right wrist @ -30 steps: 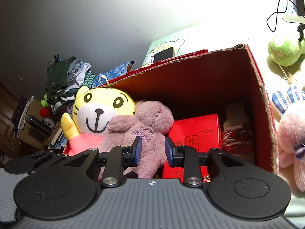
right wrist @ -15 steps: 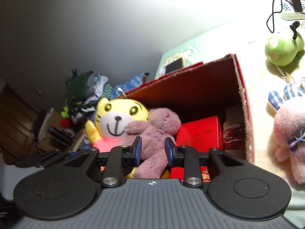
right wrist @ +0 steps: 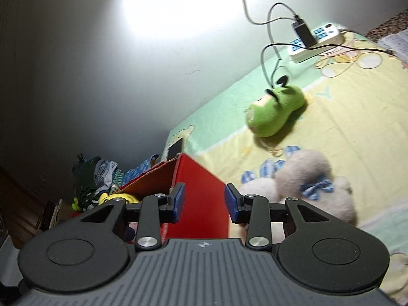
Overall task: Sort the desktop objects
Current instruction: 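Move the right tool to the white bunny plush and close on it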
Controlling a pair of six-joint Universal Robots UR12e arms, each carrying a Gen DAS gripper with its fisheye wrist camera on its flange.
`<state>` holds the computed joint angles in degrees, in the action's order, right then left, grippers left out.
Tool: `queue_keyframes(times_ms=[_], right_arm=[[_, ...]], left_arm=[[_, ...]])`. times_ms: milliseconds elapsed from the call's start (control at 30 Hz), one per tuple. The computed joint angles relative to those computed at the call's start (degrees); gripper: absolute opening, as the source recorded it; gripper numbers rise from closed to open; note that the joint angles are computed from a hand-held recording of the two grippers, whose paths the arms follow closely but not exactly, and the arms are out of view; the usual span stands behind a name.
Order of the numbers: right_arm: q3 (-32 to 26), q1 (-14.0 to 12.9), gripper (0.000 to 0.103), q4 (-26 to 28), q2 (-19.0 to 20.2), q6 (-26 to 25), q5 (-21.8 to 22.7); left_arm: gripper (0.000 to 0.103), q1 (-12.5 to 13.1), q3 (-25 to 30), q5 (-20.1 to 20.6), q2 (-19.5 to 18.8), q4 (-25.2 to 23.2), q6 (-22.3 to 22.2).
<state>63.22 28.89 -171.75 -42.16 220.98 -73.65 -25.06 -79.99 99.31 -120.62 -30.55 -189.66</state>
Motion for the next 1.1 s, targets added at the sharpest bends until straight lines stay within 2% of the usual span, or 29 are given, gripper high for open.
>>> queue_keyframes(times_ms=[200,333,500,600,700,800,1100], right_arm=[[5.95,-2.1,0.041,0.86,-2.36,1.29,-1.2],[7.36,-3.23,0.045,2.75,-2.67,0.57,-0.26],[7.04,-4.75,0.046,5.48,-2.14,-1.16,2.31],[6.44,-5.69,0.054,7.92,-1.68,-3.06,5.67],[5.29,-6.04,0.054,10.91,-1.06,-6.16,7.6],[3.63,-6.3,0.054,13.47,-0.04,-9.24,9.93],[-2.69,-6.93,0.054,20.43,3.86,-11.81,16.63]], left_arm=[[0.074,-1.04,4.61,-7.16,-4.22,-3.14,-1.47],[0.075,-1.52,7.59,-11.2,-6.99,-5.74,-2.56],[0.075,-1.78,9.82,-12.54,-9.38,-5.51,-4.26],[0.074,-1.55,11.17,-12.68,-10.68,-6.47,-6.34],[0.07,-1.11,12.2,-13.65,-11.54,-8.15,-8.53],[0.07,-0.74,12.73,-14.16,-12.21,-7.53,-10.21],[0.07,0.36,14.31,-17.77,-13.88,-7.42,-11.95]])
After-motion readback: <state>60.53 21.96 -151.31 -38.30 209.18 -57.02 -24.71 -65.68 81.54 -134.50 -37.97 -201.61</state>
